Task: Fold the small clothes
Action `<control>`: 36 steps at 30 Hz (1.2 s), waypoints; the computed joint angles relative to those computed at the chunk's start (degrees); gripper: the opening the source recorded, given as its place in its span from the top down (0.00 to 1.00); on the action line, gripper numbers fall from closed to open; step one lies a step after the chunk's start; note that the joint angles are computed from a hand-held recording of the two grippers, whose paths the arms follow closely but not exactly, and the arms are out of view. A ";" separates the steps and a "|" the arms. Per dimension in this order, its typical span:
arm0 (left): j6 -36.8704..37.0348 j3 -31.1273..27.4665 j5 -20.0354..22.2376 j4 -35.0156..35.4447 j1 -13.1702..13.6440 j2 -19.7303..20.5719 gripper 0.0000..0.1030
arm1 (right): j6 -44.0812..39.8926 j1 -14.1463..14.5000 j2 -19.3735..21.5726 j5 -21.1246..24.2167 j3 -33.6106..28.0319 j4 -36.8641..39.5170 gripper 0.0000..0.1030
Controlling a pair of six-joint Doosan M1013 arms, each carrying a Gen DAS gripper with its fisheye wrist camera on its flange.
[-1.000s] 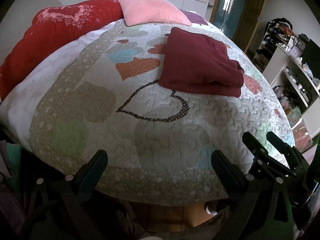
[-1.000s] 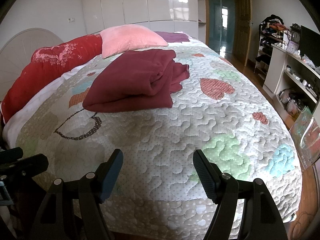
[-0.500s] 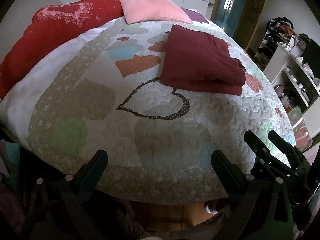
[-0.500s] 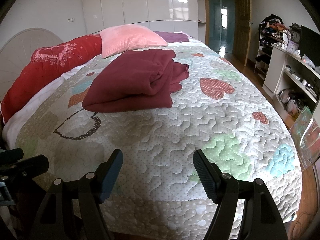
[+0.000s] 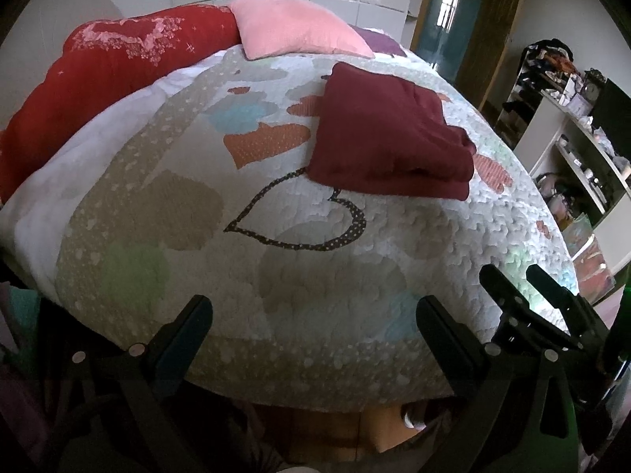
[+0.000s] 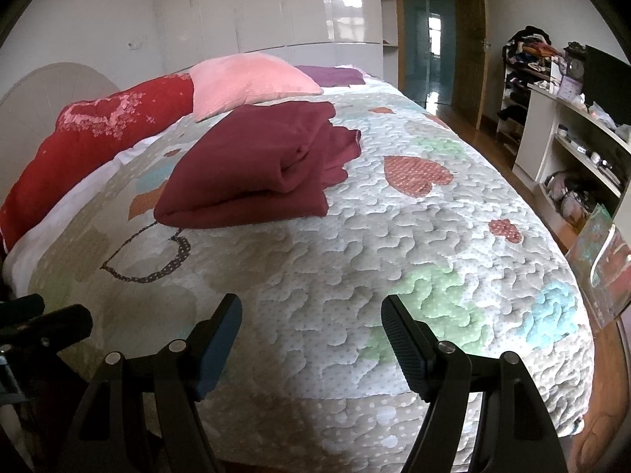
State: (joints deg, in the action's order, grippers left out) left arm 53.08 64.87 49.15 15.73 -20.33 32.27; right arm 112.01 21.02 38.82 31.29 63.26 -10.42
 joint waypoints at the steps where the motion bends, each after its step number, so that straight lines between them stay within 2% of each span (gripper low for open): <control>1: -0.18 0.19 -0.34 -0.01 0.01 -0.19 0.00 | -0.02 -0.01 -0.02 0.04 -0.05 -0.15 0.25; 12: -4.17 2.93 -5.96 3.61 -0.20 -2.60 0.00 | -0.15 1.00 -1.29 -0.83 0.67 -4.34 0.24; 18: -3.71 2.86 -6.06 4.86 -0.39 -2.44 0.00 | 1.03 1.07 -1.15 -1.00 0.30 -5.87 0.21; 27: -1.98 -0.06 -1.34 2.56 0.26 0.09 0.00 | -0.55 0.82 0.58 1.11 -1.74 -5.39 0.21; 33: -1.12 -3.98 3.56 2.32 1.06 2.97 0.00 | -2.20 0.72 3.32 6.19 -6.30 -7.48 0.21; 36: -1.43 -5.85 6.01 3.13 1.04 4.24 0.00 | -2.19 0.47 4.16 7.38 -7.81 -8.22 0.20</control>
